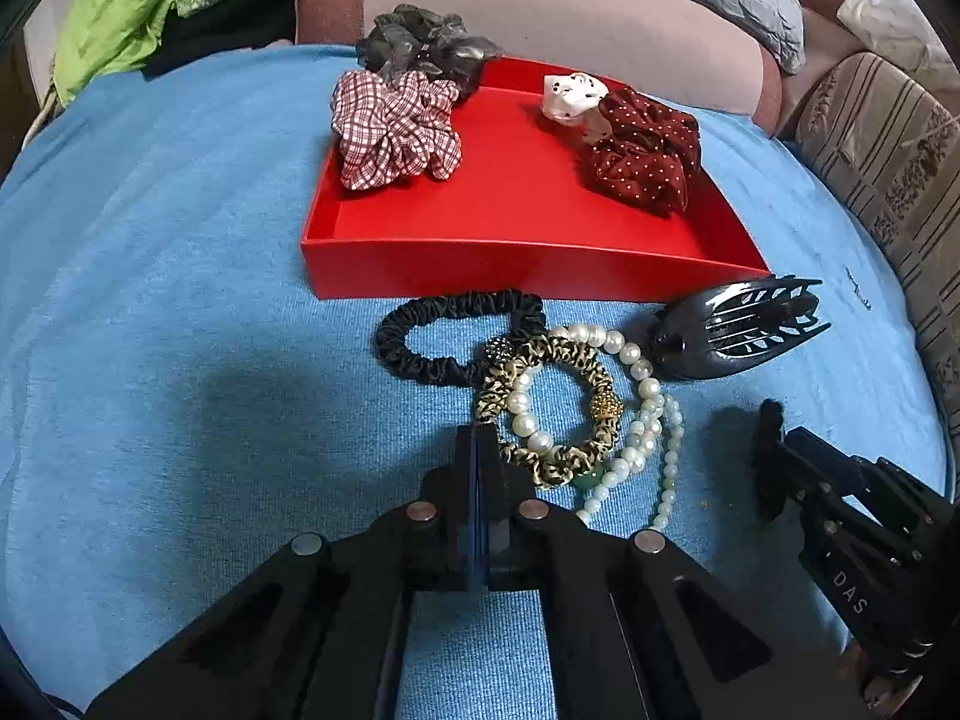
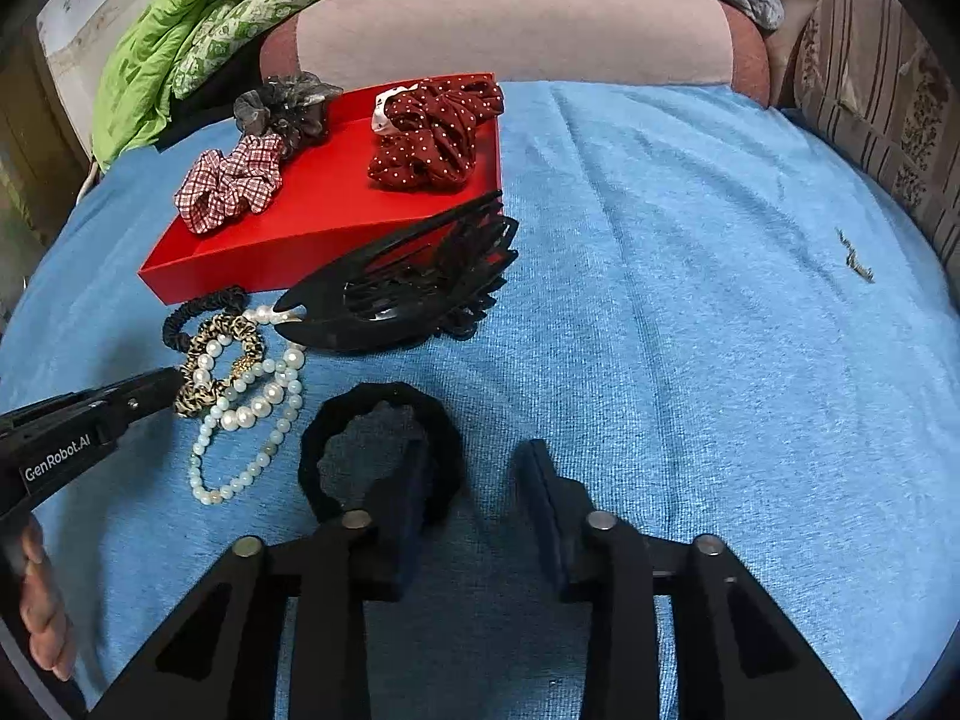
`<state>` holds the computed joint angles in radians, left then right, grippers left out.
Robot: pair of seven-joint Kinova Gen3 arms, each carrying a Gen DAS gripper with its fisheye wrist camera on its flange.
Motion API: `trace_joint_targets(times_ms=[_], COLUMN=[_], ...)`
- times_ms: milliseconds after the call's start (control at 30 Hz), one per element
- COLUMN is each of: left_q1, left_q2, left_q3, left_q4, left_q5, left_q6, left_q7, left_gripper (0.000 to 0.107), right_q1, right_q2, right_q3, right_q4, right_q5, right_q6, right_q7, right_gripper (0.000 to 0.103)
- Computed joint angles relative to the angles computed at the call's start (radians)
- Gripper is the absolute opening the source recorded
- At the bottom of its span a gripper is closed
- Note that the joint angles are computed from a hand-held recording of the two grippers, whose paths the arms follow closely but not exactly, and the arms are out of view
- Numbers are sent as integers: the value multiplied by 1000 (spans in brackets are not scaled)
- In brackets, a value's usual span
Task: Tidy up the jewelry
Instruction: 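Withdraw both open grippers from the tray toward the remaining bracelets and clip, then grasp a black hair tie with the left gripper while the right grasps another black hair tie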
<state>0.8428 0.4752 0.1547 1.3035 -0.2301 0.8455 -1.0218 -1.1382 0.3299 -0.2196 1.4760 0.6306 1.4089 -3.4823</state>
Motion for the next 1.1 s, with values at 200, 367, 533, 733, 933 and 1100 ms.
trace_joint_targets(times_ms=[200,367,533,733,933,1100], left_q1=[-21,-63,-80,-76,-82,-45], left_q2=[-21,-58,-78,-47,28,47], left_q3=[11,33,21,-8,-1,-25], left_q4=[14,62,82,36,-54,-62], left_q5=[27,67,82,19,15,-8], left_q6=[2,-49,-82,-76,-26,-28], left_q7=[-18,-52,-56,-14,-85,-112], left_gripper=[0,0,14,30,33,33], right_q1=[-4,1,9,15,18,22], right_q2=[-7,-36,-47,-47,-45,-37], right_q3=[-1,-11,-22,-29,-26,-23], right_q4=[9,43,55,54,52,46], right_q5=[10,15,16,14,12,8], right_q6=[-2,-33,-50,-54,-59,-59], right_q7=[-4,-42,-57,-58,-57,-50], right_gripper=[12,10,11,13,13,14])
